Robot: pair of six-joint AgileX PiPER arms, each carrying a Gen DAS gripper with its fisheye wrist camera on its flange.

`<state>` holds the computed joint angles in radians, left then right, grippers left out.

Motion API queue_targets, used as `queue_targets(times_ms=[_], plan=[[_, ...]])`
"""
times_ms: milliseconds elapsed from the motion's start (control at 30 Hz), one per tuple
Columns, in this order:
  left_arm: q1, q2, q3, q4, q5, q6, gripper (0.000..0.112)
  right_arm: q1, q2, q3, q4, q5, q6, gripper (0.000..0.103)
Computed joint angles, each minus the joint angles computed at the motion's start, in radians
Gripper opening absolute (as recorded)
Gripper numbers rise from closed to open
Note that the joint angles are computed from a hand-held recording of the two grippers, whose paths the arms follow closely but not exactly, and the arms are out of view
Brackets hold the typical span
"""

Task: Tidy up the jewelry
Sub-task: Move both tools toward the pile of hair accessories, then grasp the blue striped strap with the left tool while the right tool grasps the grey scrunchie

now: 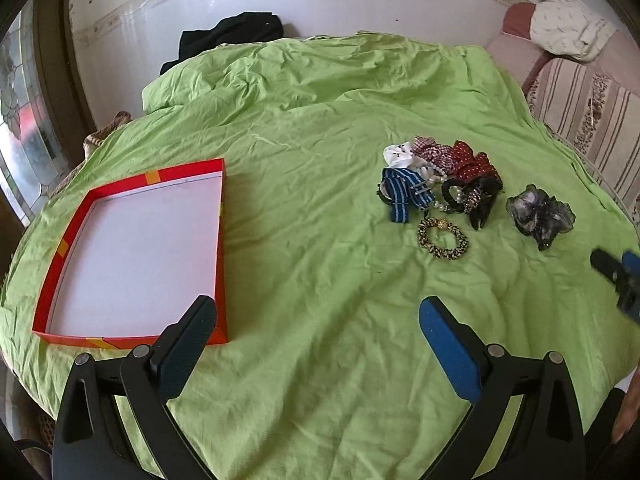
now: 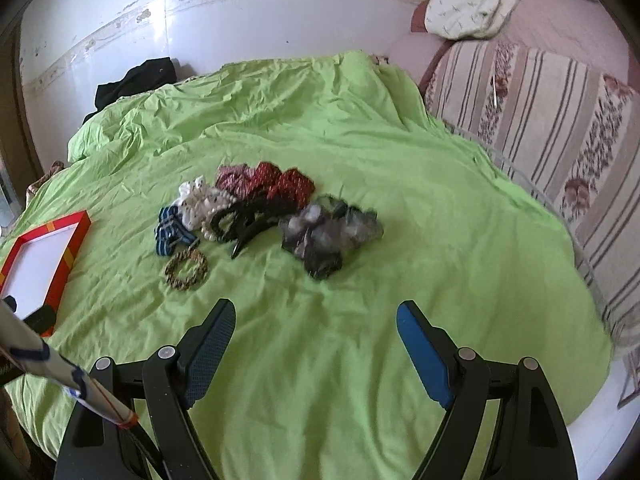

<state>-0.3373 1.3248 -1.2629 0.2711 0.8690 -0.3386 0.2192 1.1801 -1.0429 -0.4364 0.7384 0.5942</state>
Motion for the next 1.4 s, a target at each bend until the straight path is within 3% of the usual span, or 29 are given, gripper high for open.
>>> queue_targets(times_ms=[267,400,600,733,833,1000,1200,1300,1400], plan=[[-0.01,0.065,-0.043,-0.007,0.016,0.025,0.102,-0.159,0.085,-0.089,0.225,-0.038,-0.279,0.087],[0.033,0.117,-0.106,-0.089,0.036,0.109,0.101,-0.217,0.144,-0.101,0.278,-0.052,-0.385,0.087],[0.081,0.204,-0.209,-0.205,0.054,0.219,0.1,-0.344,0.221,-0.136,0.504,-0.032,-0.585,0.082],[0.075,0.277,-0.274,-0.271,0.069,0.294,0.078,-0.391,0.242,-0.134,0.625,-0.048,-0.712,0.073],[0.078,0.332,-0.318,-0.337,0.086,0.336,0.078,-0.43,0.252,-0.132,0.72,-0.062,-0.814,0.066],[0.104,0.434,-0.406,-0.525,0.114,0.424,0.078,-0.465,0.287,-0.146,0.817,-0.081,-0.912,0.066],[0.089,0.55,-0.534,-0.539,0.136,0.407,0.078,-0.51,0.312,-0.162,0.993,-0.06,-1.032,0.066],[0.125,0.56,-0.577,-0.556,0.125,0.403,0.078,-0.529,0.283,-0.141,1.05,-0.073,-1.074,0.072],[0.169,0.624,-0.704,-0.614,0.185,0.405,0.077,-0.55,0.274,-0.132,1.116,-0.069,-1.114,0.074]])
